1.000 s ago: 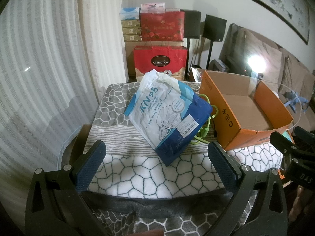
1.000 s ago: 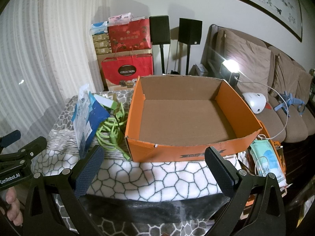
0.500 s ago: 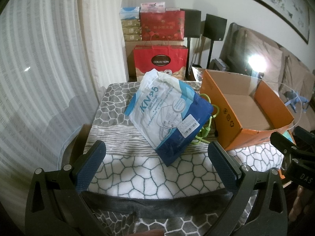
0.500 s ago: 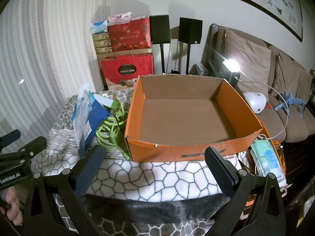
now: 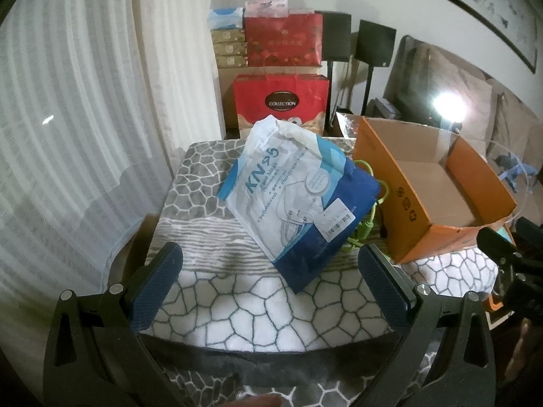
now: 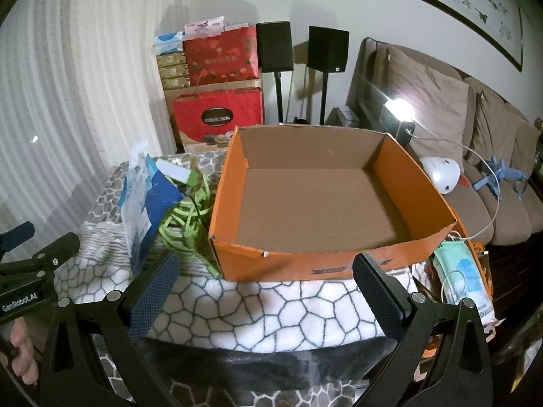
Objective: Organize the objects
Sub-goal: 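Move left gripper to the blue-and-white mask bag while right gripper approaches the orange box wall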
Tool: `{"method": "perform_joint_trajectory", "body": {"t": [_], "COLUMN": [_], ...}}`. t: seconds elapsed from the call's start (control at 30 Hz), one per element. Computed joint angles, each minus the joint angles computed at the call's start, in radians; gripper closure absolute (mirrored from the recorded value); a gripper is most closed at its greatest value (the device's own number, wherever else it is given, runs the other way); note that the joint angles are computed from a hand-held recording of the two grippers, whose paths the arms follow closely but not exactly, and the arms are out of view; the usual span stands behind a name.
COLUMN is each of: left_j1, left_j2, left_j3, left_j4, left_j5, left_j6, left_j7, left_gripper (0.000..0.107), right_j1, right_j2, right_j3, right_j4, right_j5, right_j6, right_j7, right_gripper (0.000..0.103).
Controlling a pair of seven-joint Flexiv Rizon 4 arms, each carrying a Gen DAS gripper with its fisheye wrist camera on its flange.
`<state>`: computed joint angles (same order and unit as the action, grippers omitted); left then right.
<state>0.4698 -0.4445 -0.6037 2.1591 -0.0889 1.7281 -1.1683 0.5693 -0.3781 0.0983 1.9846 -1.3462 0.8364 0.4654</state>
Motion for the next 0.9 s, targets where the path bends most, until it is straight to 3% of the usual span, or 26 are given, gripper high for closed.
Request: {"method": "perform_joint_trajectory", "body": {"t": [0.17, 0.37, 0.77, 0.9], "left_j1": [-0.013, -0.044, 0.010, -0.020], "left_j2": [-0.036, -0.090, -0.200, -0.211], "left_j3": [0.020, 0.057, -0.035, -0.020], "left_j4": [-0.044, -0.109, -0.243, -0.306], "left_j5": [-0.019, -0.079, -0.260, -0.318], "left_j6": [-0.029, -0.078, -0.263, -0.340], "left_j7": [0.011, 0.041, 0.183, 0.213], "left_gripper": [0.004, 0.004, 0.004, 0.004], "right_j1": [-0.018, -0.083, -0.183, -0.238], "right_j2": [0.011, 0.044, 0.119, 0.145], "right_j3": [-0.005, -0.016, -0.017, -0.025], "right_j4": [0.014, 0.057, 0.121, 0.154], "right_j5": [0.014, -0.014, 0.046, 0.078], "right_j6": [-0.006, 0.063, 0.062, 0.097], "right_j7": [-0.012, 0.009, -0.075, -0.096], "right_gripper": [0.000, 0.000, 0.000, 0.000]}}
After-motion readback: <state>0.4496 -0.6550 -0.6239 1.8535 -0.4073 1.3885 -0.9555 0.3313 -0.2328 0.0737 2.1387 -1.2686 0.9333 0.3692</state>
